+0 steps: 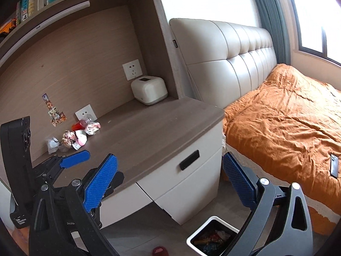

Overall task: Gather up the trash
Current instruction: 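Move both open tools back toward the desk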

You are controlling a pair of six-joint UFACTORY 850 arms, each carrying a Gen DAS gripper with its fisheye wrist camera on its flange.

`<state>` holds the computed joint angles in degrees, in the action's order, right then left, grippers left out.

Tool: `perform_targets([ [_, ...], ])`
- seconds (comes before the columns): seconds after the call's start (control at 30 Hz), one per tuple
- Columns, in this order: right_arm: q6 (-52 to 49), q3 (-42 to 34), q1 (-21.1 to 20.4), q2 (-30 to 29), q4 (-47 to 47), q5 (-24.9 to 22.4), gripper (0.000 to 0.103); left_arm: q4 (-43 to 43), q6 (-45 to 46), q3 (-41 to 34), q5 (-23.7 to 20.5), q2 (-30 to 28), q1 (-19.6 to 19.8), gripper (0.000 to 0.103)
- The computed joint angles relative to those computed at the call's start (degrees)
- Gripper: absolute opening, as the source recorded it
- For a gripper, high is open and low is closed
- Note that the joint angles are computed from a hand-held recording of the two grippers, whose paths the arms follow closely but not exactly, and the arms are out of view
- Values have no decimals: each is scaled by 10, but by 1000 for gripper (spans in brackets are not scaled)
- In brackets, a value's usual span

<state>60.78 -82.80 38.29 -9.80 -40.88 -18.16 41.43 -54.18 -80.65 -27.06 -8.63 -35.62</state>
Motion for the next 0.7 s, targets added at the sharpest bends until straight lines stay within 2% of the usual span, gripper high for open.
perform_targets([
  [0.07,-58,-32,5,-20,39,6,98,38,-42,6,-21,15,10,98],
  [0.27,-272,-146,19,-100,208,17,98,82,-96,28,-61,49,52,98],
  [0.37,-367,-211,28,-145,286,7,98,107,-119,41,-79,62,76,98],
  [0.57,-541,-345,40,-243,437,-35,98,127,-152,76,-104,88,129,98],
  [0.7,-585,-472,49,-332,469,-95,98,141,-169,96,-104,93,164,98],
])
